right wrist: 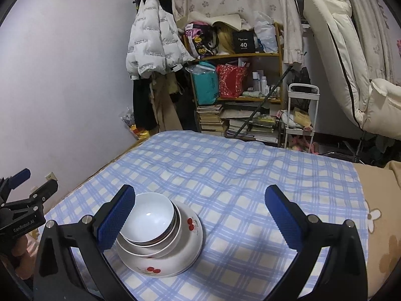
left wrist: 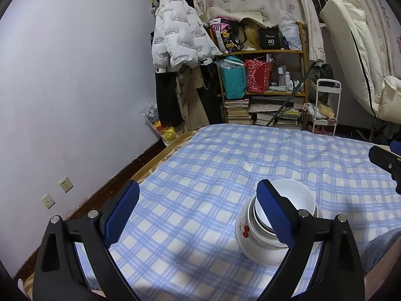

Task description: Organize plates and bowls

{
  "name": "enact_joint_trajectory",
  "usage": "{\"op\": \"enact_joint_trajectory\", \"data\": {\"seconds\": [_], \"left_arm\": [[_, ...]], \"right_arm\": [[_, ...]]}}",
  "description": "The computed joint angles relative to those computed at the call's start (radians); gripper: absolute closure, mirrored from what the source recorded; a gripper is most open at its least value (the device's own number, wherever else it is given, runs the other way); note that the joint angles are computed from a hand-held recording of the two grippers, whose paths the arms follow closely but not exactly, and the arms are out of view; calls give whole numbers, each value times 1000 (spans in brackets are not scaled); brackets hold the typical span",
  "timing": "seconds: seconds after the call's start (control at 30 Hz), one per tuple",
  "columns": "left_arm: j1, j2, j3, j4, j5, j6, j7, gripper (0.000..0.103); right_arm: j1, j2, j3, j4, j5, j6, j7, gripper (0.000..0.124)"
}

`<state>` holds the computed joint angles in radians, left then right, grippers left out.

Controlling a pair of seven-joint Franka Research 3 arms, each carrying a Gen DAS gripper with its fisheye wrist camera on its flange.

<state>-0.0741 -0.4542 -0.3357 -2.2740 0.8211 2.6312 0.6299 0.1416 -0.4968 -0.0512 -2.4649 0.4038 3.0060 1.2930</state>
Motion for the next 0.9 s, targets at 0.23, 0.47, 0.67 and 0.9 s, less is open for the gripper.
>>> {"op": "enact_joint_trajectory", "data": {"seconds": [0.23,0.47,0.67,0.9], "left_arm": [[8,11,-6,5,15,12,-1,10],[-1,8,-5,4,9,1,0,10],[-9,6,0,3,0,-4,7,10],[-6,1,-4,0,8,-11,-3,10]], "right_arm": [[-22,10,22,-4,-25,15,12,21],[-15,9,17,-12,-40,37,5,21],[-23,3,26,-14,-51,32,12,21],[-26,4,29,-13,-56,31,16,21]]}}
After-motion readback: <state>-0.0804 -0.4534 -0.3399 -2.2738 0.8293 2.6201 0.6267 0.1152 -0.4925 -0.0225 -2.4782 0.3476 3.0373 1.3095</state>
